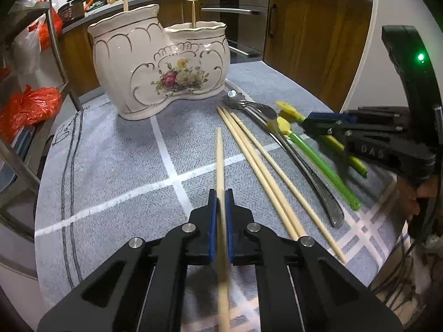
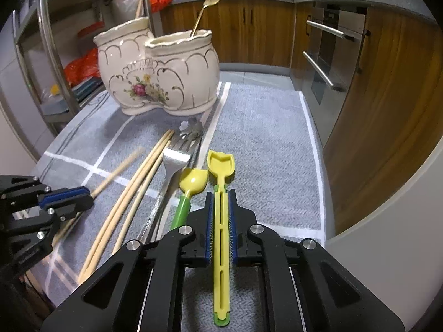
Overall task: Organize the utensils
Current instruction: 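Grasp another chopstick with the left tool while the right tool grasps the yellow plastic spoon, then carry the chopstick with the left tool while the right tool carries the yellow spoon to the holder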
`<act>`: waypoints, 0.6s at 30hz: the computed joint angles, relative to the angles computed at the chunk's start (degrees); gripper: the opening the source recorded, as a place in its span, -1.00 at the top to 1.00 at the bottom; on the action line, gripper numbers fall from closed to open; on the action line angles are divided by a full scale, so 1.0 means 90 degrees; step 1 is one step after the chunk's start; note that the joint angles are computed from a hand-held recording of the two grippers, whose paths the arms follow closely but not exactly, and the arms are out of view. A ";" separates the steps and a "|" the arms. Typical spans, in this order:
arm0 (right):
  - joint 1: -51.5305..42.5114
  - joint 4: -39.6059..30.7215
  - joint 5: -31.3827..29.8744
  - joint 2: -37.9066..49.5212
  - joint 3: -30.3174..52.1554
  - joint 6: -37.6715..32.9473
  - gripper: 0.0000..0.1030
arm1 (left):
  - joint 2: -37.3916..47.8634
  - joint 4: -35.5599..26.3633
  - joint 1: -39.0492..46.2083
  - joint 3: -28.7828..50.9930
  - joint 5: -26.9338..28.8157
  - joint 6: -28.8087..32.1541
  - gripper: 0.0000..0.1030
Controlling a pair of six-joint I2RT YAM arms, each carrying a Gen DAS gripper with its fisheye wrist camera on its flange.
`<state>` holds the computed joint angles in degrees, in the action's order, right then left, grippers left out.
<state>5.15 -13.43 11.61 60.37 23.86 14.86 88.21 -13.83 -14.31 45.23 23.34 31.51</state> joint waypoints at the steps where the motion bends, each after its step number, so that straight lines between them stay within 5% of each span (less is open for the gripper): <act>1: -0.0002 -0.0005 0.0021 -0.0105 -0.0018 -0.0009 0.79 | 0.0017 -0.0017 0.0062 0.0029 0.0088 0.0075 0.89; 18: 0.0610 0.0053 0.0512 -0.1782 -0.0102 -0.0115 0.79 | -0.0195 0.0903 0.1042 -0.0123 0.1685 0.0271 0.89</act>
<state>10.63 -12.96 16.22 44.33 22.95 13.82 86.45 -5.70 -4.94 44.13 38.51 33.96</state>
